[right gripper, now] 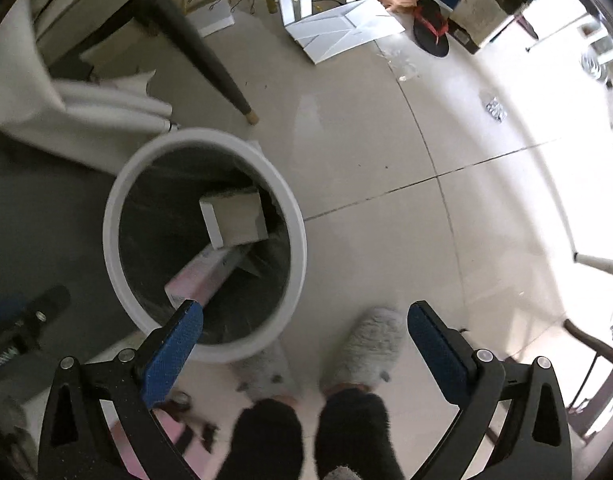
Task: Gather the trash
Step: 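Carry both boxes over the white bin and open both grippers to drop them, then grasp the silver blister pack with left gripper while right grasps red snack wrapper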
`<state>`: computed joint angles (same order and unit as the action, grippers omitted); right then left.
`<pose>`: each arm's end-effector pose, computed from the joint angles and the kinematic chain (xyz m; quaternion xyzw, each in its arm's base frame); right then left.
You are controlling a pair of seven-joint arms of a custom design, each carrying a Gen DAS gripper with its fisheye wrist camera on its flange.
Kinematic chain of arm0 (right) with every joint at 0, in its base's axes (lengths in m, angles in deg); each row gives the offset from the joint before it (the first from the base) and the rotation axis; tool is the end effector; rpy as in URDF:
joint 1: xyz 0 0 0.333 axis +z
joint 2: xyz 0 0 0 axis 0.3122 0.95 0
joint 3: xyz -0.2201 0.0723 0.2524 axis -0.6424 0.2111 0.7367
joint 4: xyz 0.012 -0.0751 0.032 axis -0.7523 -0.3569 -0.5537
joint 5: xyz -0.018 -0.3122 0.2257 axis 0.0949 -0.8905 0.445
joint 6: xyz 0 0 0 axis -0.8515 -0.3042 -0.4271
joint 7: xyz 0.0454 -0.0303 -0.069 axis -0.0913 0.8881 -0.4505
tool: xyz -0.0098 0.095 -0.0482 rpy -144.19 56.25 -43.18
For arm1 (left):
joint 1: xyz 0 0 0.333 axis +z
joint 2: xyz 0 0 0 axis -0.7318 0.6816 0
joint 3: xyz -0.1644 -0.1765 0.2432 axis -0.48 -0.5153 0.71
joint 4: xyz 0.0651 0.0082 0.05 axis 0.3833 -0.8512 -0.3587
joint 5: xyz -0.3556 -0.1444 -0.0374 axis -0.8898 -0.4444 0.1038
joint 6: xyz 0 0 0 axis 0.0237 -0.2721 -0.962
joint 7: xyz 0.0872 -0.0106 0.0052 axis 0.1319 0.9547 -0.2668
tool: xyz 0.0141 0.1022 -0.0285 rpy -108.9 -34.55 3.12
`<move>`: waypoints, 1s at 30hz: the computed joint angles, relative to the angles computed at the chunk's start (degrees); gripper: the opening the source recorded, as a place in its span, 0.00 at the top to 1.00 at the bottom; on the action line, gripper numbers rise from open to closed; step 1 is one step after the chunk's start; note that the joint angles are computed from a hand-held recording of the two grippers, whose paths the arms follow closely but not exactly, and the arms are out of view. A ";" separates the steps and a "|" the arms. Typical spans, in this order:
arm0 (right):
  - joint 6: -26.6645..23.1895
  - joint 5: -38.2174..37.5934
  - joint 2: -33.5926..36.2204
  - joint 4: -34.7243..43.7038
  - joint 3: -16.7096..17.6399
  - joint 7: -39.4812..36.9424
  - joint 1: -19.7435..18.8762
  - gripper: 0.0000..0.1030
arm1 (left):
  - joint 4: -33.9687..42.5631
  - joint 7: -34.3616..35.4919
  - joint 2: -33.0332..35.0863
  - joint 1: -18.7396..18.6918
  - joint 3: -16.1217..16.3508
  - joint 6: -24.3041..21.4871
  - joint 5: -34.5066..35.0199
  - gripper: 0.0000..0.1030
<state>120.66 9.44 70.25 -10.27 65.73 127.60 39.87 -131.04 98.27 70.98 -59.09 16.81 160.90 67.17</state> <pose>0.5787 0.3484 0.3534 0.6193 -0.7838 -0.0432 0.0120 0.6244 -0.2553 0.4136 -0.6733 0.7344 0.0809 0.0277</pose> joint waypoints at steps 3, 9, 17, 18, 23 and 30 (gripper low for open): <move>-2.06 -0.64 -1.04 0.26 0.08 -0.20 0.48 0.00 | 0.53 -0.25 -0.79 -0.47 -0.06 -1.40 0.41 0.00; -6.36 -1.57 -2.81 3.02 -0.29 0.76 1.53 0.00 | 2.08 -0.12 -2.63 -0.79 -0.27 -4.53 -0.13 0.00; -13.19 -2.50 -6.64 8.43 -0.80 1.09 2.49 0.00 | 5.75 -0.38 -6.36 -0.94 -0.29 -9.51 -1.57 0.00; -14.34 -2.61 -6.96 9.51 -0.86 1.09 2.66 0.00 | 6.54 -0.24 -6.79 -0.91 -0.33 -10.28 -1.99 0.00; -20.85 -2.51 -8.42 16.39 -1.01 1.46 3.59 0.00 | 12.60 0.47 -8.26 -1.38 -0.34 -16.33 -2.80 0.00; -31.71 -1.65 -7.72 32.01 -1.23 3.11 5.47 0.00 | 29.38 2.71 -6.35 -3.34 -0.15 -29.18 -2.01 0.00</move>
<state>88.95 7.80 62.53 21.74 64.51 130.71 45.34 -101.67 100.97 64.64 -62.43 16.66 131.72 65.16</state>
